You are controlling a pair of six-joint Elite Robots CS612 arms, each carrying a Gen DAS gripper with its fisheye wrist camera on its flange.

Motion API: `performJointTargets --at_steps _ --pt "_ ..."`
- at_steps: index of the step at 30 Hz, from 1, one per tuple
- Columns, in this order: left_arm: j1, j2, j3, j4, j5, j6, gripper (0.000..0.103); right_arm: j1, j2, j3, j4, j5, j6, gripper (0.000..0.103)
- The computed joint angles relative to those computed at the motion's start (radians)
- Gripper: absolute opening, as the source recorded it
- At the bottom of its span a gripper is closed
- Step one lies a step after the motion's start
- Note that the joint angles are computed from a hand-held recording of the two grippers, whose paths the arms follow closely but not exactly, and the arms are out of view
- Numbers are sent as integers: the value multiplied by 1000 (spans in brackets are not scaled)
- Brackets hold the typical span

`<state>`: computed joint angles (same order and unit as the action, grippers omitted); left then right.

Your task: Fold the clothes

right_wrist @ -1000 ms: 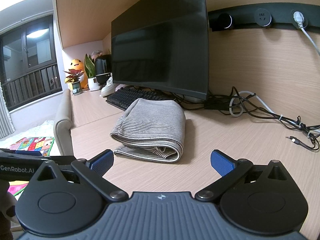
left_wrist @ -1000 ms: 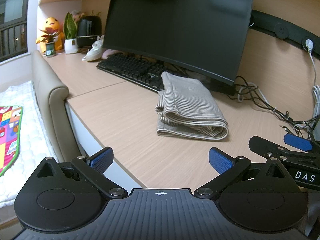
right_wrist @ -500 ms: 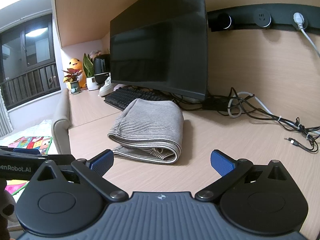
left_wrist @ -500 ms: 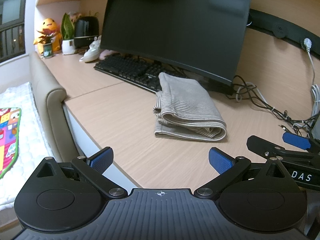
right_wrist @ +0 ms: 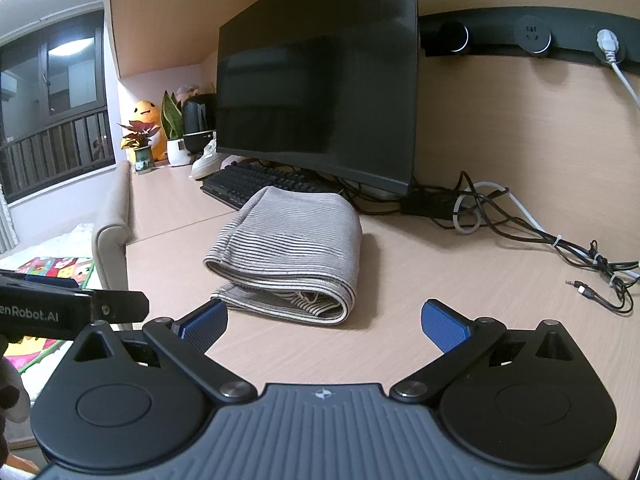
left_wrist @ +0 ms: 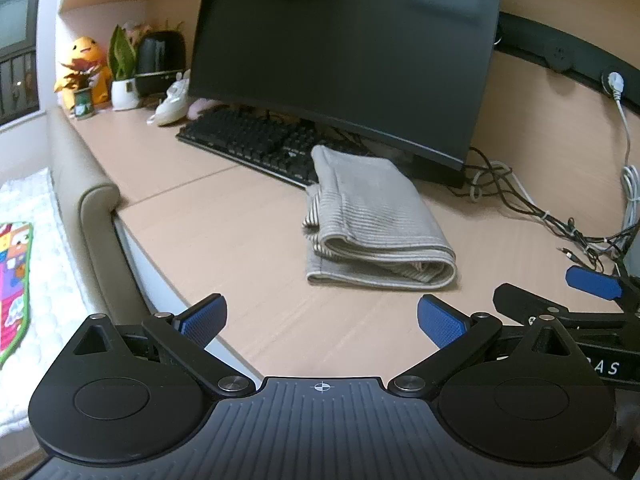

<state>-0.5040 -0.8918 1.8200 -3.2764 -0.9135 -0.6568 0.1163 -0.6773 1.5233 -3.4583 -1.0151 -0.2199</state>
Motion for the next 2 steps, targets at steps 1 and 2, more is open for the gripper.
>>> performJointTargets --at_steps 1,2 --pt "3 2 -2 -6 1 9 103 2 2 -6 4 -7 2 103" --pt "8 5 -6 -10 -1 14 103 4 4 -12 8 -12 4 103"
